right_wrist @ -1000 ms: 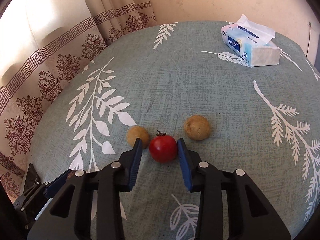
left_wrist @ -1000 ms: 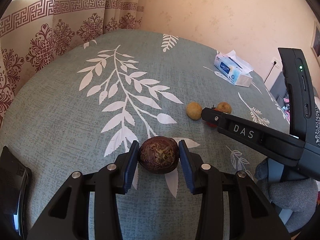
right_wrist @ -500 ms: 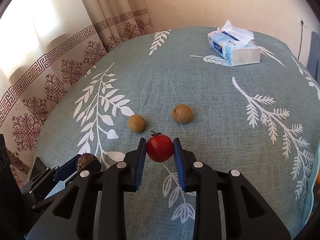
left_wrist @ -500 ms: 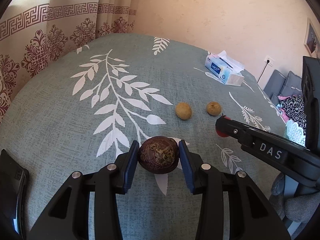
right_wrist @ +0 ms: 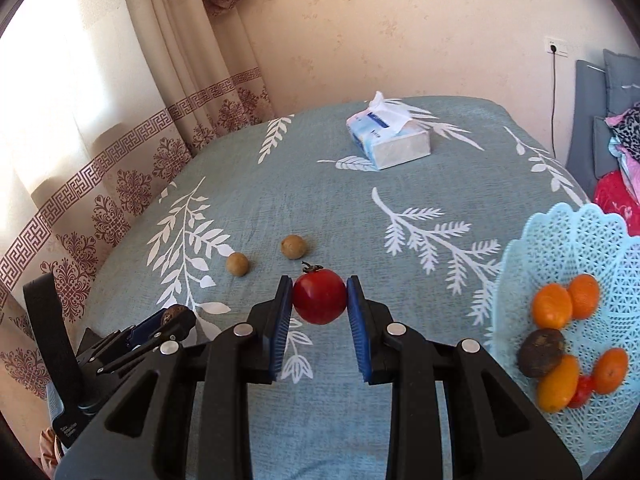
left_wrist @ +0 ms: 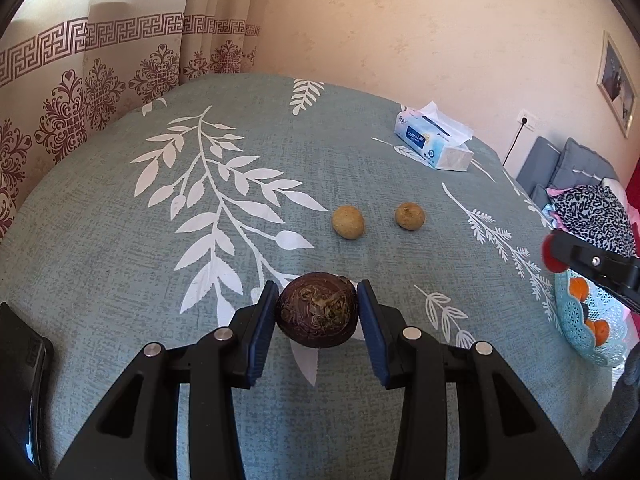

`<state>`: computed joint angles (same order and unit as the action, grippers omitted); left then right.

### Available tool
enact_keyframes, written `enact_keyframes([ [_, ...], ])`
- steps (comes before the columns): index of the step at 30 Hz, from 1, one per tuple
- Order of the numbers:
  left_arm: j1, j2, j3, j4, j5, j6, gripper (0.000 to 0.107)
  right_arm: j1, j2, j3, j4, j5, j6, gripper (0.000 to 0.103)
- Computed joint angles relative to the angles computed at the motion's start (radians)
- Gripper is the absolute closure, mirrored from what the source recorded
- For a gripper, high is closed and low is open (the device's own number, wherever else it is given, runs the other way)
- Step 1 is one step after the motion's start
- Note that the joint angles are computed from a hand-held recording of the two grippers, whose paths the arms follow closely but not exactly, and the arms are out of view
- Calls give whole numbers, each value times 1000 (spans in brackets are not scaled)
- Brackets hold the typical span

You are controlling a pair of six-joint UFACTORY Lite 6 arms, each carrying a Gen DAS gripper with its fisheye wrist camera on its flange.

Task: Organize fruits
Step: 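Carry the passion fruit and tomato into the blue basket and open both tools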

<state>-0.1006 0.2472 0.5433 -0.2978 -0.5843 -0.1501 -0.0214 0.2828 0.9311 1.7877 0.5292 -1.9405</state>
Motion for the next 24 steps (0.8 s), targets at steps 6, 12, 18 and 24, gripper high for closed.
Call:
enact_keyframes([
  [6,-1,1,1,-5,0,5,66,-190,-75,-60,-64,54,30,75],
  [12,-1,4,2,-7,-2,6,66,-383,-22,-8,-180,87,143,75],
  [18,2,9,1,-5,-5,8,66,-509,81,97,-275,126,286,74],
  [24,9,19,7,-4,4,9,66,-568,123,127,-277,170,311,56],
])
